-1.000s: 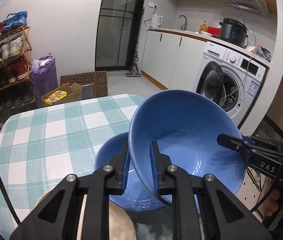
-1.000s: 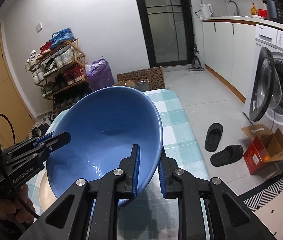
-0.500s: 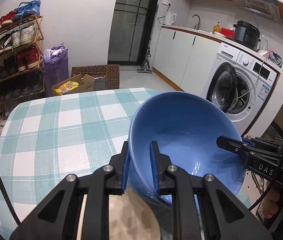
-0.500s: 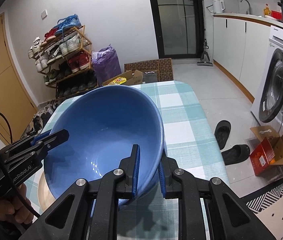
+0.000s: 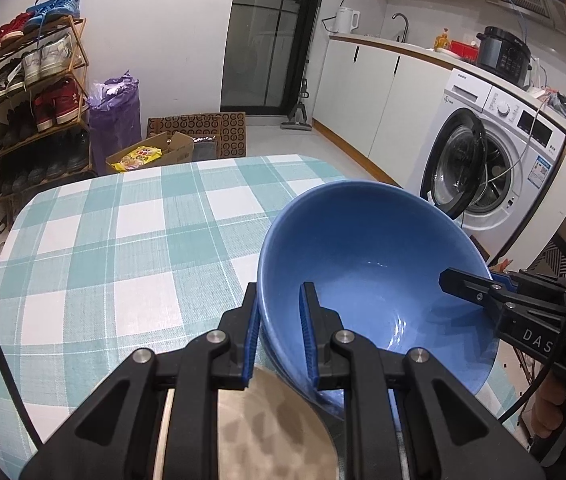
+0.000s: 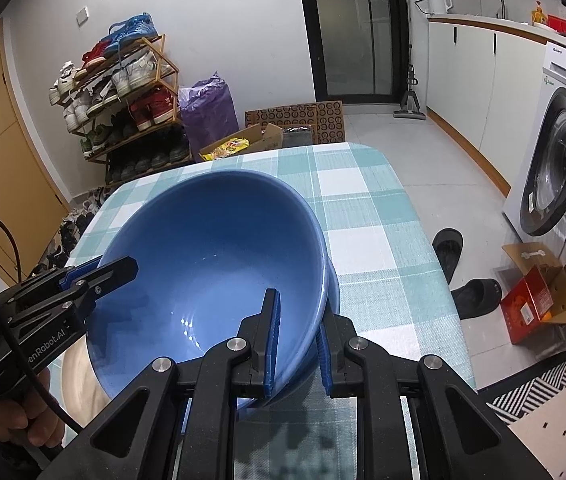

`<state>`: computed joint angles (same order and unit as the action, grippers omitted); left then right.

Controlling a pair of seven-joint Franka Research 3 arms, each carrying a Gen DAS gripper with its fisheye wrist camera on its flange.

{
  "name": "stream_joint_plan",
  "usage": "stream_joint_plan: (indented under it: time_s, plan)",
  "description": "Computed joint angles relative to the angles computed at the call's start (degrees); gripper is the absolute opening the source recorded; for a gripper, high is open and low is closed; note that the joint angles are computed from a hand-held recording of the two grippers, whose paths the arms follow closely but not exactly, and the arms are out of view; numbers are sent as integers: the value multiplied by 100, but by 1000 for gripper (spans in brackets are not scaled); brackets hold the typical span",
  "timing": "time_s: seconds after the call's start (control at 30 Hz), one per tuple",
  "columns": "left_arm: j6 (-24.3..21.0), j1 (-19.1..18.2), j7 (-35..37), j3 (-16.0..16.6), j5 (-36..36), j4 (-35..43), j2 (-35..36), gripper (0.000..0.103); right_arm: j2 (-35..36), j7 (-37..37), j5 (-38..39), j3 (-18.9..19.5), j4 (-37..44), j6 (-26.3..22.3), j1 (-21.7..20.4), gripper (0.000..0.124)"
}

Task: Organize plates and bowls
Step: 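Lower the held blue bowl into the other blue bowl with both grippers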

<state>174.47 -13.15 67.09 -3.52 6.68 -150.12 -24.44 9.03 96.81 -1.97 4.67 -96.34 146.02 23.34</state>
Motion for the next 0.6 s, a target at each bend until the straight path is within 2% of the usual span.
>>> stream_joint_plan:
  time_s: [0.6]
  plan:
    - [-118,273,-176,-229,256,148,285,17,217,312,-609,-101,66,11,133,17]
